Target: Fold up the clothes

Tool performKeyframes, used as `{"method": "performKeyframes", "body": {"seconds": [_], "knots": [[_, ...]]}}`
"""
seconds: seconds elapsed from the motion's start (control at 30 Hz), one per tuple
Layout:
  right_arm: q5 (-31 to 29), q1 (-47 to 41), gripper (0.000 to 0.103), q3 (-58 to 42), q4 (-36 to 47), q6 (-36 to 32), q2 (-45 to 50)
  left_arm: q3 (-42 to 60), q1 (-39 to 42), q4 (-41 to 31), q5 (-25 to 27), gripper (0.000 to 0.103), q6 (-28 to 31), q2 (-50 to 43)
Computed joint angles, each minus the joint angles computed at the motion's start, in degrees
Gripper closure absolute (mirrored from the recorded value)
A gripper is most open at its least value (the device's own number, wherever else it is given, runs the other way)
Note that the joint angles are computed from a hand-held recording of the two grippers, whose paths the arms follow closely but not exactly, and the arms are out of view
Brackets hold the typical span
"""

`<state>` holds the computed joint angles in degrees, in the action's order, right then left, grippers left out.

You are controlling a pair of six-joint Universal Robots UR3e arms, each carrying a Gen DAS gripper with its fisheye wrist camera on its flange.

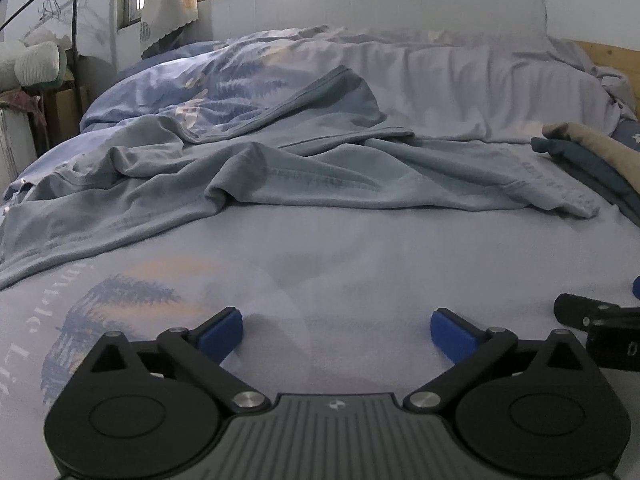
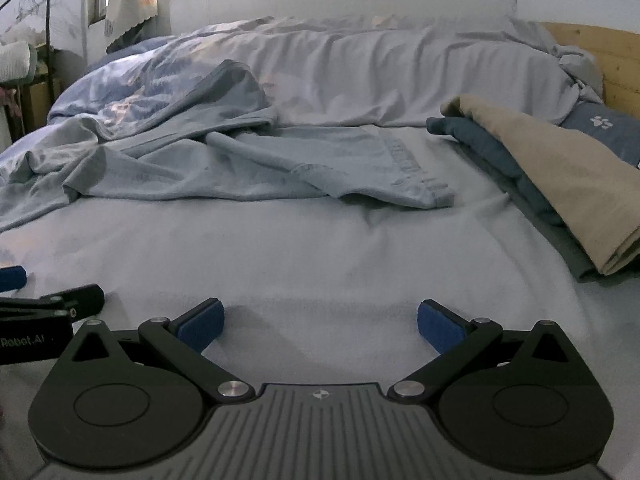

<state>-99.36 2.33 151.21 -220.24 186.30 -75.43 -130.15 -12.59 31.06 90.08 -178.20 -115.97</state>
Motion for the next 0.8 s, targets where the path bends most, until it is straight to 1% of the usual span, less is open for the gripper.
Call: {"method": "performKeyframes", "body": {"seconds": [0.2, 0.37, 0.43, 0.47, 0.53, 0.8], "knots": [[-1.30, 0.97, 0.000, -0.94, 0.91, -0.07, 0.52, 0.33, -0.26, -0.56, 0.47, 0.000, 0.15, 0.07], [-1.19, 0.81, 0.000, -0.88, 0.86, -0.29, 0.49, 0.41, -0.31, -0.54, 0.54, 0.000, 0.08, -0.04], [-1.22, 0.84, 0.000, -0.90, 0.85, -0.26, 0.53, 0.76, -1.37, -0.46, 1.68, 0.000, -0.52, -0.41], [-1.17, 0.79, 0.000, -0.91, 0.86, -0.29, 0.53, 0.80, -1.42, -0.46, 1.74, 0.000, -0.53, -0.46], [0.77, -1.30, 0.000, 0.12, 0.02, -1.62, 0.13, 0.87, -1.45, -0.49, 1.78, 0.000, -0.53, -0.51], [0.53, -1.13, 0.000, 0.14, -0.04, -1.57, 0.22, 0.99, -1.69, -0.60, 2.13, 0.000, -0.47, -0.52]]}}
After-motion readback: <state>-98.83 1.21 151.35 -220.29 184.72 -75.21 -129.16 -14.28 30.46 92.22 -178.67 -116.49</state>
